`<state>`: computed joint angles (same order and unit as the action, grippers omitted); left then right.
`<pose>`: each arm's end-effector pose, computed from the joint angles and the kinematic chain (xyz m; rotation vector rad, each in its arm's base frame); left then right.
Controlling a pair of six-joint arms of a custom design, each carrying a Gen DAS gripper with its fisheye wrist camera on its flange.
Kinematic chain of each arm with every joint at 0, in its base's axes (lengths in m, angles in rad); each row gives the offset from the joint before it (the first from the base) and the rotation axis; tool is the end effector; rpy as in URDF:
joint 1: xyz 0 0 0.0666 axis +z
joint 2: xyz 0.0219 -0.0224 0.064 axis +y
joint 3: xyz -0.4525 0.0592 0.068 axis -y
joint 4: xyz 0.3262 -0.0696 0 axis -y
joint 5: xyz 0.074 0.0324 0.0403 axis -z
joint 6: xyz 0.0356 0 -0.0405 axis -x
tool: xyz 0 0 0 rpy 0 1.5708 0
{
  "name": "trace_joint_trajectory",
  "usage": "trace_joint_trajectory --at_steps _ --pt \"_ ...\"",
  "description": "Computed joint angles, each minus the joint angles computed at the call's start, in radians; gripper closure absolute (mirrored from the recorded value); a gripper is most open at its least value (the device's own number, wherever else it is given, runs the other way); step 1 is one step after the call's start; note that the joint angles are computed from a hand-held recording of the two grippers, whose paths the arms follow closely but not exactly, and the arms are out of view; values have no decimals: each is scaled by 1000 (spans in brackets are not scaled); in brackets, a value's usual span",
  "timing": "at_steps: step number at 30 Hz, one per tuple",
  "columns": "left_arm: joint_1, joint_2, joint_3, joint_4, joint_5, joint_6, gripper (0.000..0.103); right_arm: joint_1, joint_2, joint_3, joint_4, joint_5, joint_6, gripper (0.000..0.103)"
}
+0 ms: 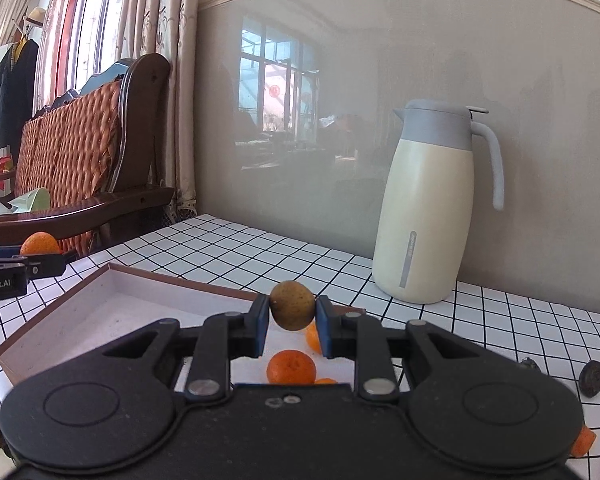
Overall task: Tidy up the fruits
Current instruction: 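Carry the orange and brown fruit into the brown box and open both tools, then move both open tools back toward the carrot chunks on the table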
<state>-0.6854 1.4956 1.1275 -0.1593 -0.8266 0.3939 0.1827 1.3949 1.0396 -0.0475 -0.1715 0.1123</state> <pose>0.3606 -0.2616 0.4200 -0.1941 1.9117 0.1507 0.4078 0.0811 0.4316 -0.4003 1.9326 0.2151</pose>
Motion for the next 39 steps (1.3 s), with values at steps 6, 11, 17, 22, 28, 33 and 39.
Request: trace_joint_trajectory --at_steps 6,11,17,22,28,33,39 --pt "54 19 12 -38 65 29 65 10 52 52 -38 17 19 87" --pt "83 29 19 -32 62 26 65 21 89 87 -51 23 23 87" --pt "87 64 26 -15 18 9 20 10 136 154 -137 -7 31 59" --pt "62 58 5 51 -33 -24 0 4 124 104 -36 32 -16 16" --pt "60 59 9 31 -14 -13 0 4 118 91 -10 28 -21 6" --pt "57 60 10 27 -14 -10 0 4 117 91 -18 27 -12 6" --pt "46 57 7 30 -12 -11 0 -1 105 86 -26 19 -6 6"
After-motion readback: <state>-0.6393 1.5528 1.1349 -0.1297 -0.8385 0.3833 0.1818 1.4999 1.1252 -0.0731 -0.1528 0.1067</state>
